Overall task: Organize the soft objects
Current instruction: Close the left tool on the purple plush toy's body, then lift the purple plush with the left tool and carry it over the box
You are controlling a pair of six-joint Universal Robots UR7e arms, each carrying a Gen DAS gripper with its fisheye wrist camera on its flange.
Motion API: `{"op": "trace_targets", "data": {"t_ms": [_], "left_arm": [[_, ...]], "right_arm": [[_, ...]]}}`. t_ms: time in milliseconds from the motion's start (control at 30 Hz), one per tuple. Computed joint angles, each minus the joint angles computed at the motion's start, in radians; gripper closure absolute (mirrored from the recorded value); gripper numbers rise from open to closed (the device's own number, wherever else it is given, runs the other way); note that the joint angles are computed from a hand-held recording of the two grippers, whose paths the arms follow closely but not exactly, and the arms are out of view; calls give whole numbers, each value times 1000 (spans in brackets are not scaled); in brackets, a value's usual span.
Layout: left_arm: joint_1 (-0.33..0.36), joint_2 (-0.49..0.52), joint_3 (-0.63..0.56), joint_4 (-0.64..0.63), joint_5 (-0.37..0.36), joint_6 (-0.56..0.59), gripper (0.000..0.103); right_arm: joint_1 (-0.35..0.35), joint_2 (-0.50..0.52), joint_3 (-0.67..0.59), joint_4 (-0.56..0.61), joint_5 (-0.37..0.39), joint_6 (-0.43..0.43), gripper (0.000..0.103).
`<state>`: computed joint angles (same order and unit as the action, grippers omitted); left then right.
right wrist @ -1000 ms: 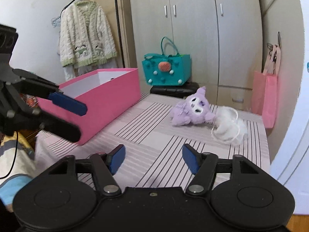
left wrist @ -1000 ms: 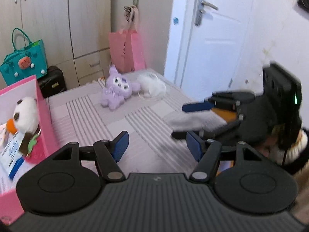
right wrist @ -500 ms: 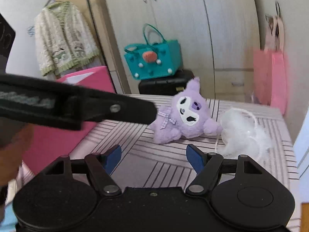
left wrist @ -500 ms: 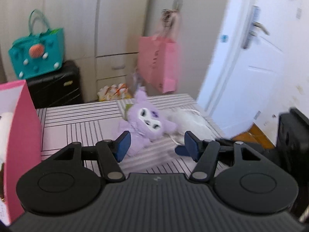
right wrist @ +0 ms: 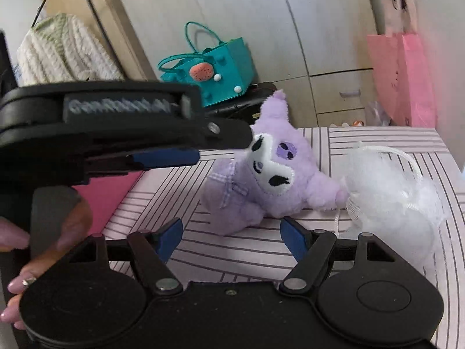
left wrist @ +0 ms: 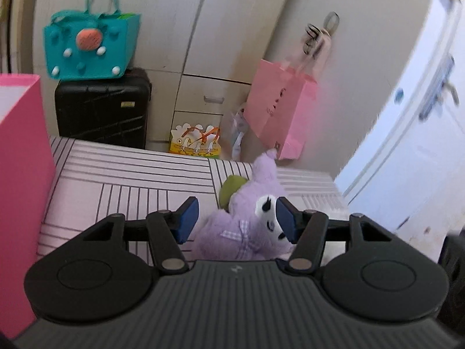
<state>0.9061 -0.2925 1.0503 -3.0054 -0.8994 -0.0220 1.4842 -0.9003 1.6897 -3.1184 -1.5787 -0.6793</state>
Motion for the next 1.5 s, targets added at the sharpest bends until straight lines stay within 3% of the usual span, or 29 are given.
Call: {"op": "trace_targets", "data": {"t_ms": [100, 400, 467, 500, 567, 667, 800, 1033, 1233, 1367, 1500], "left_arm": [[0, 7, 0, -25, 0, 26, 45], [39, -24, -3, 107, -112, -170, 50], [40, -30, 4, 111, -121, -184, 55], [41, -34, 7, 120, -130, -190, 61], [49, -41, 5, 160, -169, -227, 64], [47, -42, 13, 154, -153, -253, 65], [47, -43, 20, 148, -160, -243, 65], [37, -61, 61, 123, -153, -203, 66], [25, -105, 144, 82, -164, -169, 66], [2, -124, 204, 57, -118, -159, 66], [-9, -152, 277, -1, -127, -169, 66]], "right_arm": [[2, 1, -7, 4, -12, -27, 25], [-10, 5, 4, -47, 7, -54, 27], [-8, 8, -4, -45, 3, -58, 32], [-5, 11, -3, -56, -5, -63, 41], [-2, 16, -3, -69, -16, -78, 45], [2, 25, -4, -103, -36, -90, 56], [2, 24, 3, -120, -46, -119, 62], [9, 17, 37, -164, -57, -169, 64], [8, -14, 95, -206, -37, -218, 64], [7, -45, 145, -223, -21, -245, 64], [10, -64, 199, -269, -26, -287, 64]]}}
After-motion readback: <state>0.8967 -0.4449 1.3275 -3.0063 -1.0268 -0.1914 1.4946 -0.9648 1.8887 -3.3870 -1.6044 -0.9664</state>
